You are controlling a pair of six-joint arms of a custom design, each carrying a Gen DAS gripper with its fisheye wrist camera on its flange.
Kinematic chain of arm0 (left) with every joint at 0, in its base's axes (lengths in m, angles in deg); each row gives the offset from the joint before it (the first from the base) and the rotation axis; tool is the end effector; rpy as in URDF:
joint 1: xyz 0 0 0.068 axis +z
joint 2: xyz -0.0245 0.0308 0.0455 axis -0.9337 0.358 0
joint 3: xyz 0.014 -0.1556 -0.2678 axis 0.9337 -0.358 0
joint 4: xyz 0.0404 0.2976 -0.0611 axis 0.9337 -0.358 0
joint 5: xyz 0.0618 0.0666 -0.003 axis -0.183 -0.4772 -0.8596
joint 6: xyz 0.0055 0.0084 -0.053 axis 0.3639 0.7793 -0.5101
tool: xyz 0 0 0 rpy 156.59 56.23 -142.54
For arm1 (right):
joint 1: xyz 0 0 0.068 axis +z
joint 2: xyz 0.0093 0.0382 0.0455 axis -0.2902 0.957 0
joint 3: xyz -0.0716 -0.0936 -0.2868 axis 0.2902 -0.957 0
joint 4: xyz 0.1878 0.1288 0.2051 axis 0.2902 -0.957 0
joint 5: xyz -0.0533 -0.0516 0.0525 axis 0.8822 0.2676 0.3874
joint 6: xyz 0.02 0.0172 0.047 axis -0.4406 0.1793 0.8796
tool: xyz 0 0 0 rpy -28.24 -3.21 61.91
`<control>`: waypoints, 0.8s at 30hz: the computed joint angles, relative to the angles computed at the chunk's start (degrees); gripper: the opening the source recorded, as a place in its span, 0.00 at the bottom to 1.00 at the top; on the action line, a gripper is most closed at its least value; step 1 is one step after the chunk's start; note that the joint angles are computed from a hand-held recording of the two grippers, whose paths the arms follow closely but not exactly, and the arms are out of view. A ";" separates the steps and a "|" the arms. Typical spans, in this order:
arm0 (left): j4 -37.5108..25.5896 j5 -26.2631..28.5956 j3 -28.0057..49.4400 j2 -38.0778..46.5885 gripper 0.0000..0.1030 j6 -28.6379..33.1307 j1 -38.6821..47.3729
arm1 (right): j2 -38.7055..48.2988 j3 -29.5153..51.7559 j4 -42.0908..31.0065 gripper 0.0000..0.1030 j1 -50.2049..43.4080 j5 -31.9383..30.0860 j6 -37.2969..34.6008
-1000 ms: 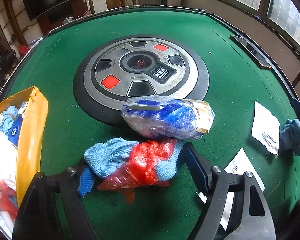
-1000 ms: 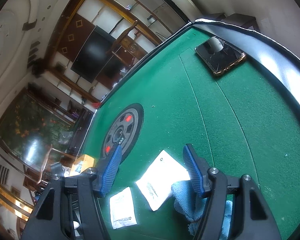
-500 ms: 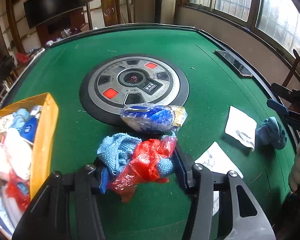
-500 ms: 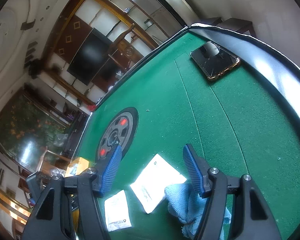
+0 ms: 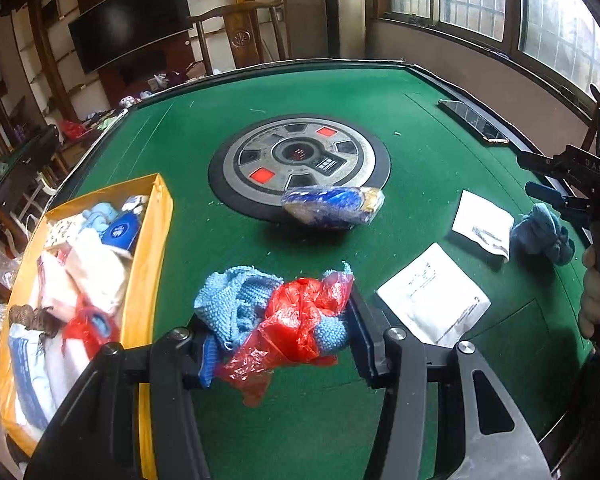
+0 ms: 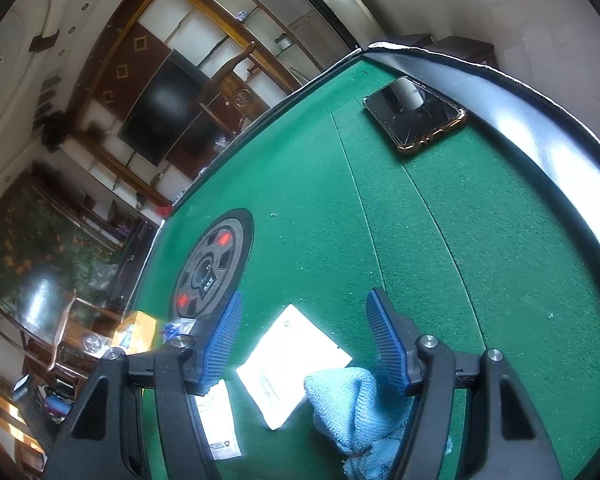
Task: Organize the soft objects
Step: 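Grasp the blue plastic-wrapped ball with the right gripper while the left gripper holds the bundle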
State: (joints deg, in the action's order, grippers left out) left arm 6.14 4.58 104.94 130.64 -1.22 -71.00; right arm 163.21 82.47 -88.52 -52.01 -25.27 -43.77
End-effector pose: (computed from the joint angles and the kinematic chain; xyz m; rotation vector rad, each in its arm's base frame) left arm 0.2145 -0.0123 0.1285 0.4363 2.3985 -0.0652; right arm 0.2767 -0.1654 0.1510 0.5169 2.2650 0.6821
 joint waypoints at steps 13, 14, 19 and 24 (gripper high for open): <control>-4.82 7.27 -1.37 -5.92 0.49 6.27 10.86 | -7.32 -4.45 0.76 0.58 1.41 3.03 0.05; -5.03 7.93 -1.36 -6.05 0.49 6.72 11.71 | -9.35 -4.84 -0.30 0.58 1.84 2.60 -0.25; -5.57 11.37 -0.99 -4.69 0.49 8.29 15.11 | -16.09 -3.07 -7.49 0.58 8.07 4.61 -2.93; -8.93 17.09 0.13 -3.87 0.49 11.23 20.56 | -14.67 1.16 -11.74 0.60 18.05 10.16 -4.72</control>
State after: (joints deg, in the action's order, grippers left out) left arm -2.79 21.67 105.07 126.78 10.01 -50.44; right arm 148.54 83.63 -100.26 -33.96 -15.10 -48.50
